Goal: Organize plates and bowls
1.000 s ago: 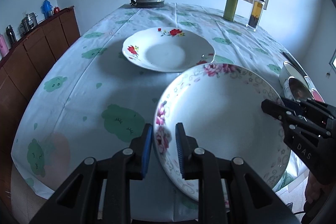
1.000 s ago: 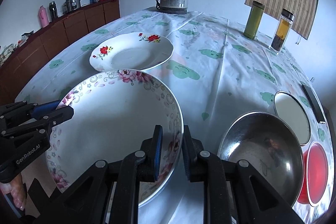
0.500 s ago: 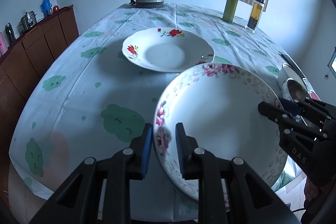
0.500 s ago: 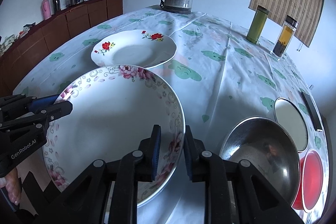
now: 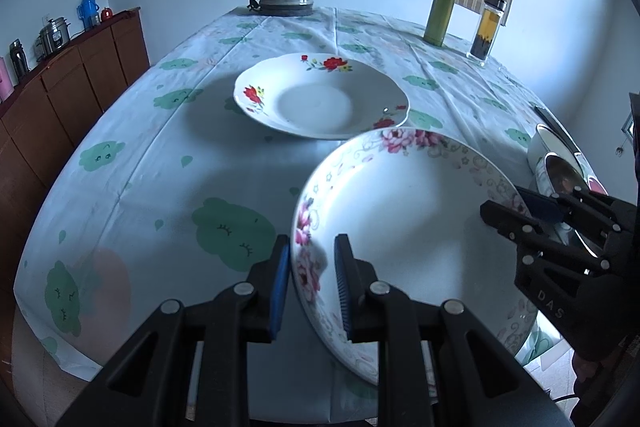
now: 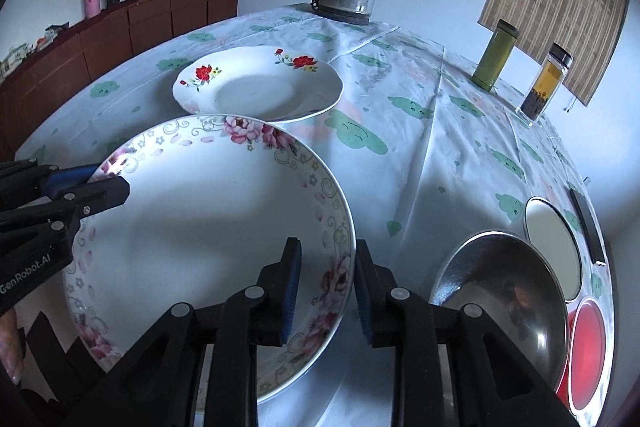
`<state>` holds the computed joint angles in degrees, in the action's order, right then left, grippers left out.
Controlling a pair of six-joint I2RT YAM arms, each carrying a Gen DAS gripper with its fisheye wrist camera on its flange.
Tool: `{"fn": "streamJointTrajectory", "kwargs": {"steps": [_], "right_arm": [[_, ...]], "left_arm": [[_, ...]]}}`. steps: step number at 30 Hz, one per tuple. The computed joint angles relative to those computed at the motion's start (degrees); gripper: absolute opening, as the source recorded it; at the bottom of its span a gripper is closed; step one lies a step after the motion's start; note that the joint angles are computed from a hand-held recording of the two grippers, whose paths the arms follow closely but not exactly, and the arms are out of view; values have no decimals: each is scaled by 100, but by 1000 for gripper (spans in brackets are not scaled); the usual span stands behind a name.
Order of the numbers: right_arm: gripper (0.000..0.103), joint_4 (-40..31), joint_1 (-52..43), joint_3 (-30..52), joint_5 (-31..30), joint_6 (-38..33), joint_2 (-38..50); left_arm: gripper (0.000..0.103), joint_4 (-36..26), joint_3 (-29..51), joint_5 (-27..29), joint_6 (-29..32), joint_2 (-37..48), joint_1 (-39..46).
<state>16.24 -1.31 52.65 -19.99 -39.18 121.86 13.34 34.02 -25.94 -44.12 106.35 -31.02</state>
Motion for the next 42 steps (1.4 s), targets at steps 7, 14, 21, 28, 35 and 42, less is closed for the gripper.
{"fn": "streamJointTrajectory", "kwargs": {"steps": [7, 14, 21, 28, 35, 42], "right_arm": [[29, 130, 23, -36, 72, -61, 32], [41, 77, 29, -55, -25, -121, 28], [48, 23, 24, -97, -101, -111, -9], [49, -41, -13, -154, -218, -73, -147], [49, -131, 0, -172, -372, 9, -271], [49, -194, 46, -157, -403, 46, -284]], "left_arm": [[20, 18, -13, 18, -7, -19, 10], [23, 118, -68, 59, 6, -32, 40], [29, 261, -145, 71, -16, -54, -14], [40, 390, -350, 7, -22, -294, -49], [41, 531, -548, 15, -17, -469, 36], [46, 640, -647, 32, -19, -515, 86]]}}
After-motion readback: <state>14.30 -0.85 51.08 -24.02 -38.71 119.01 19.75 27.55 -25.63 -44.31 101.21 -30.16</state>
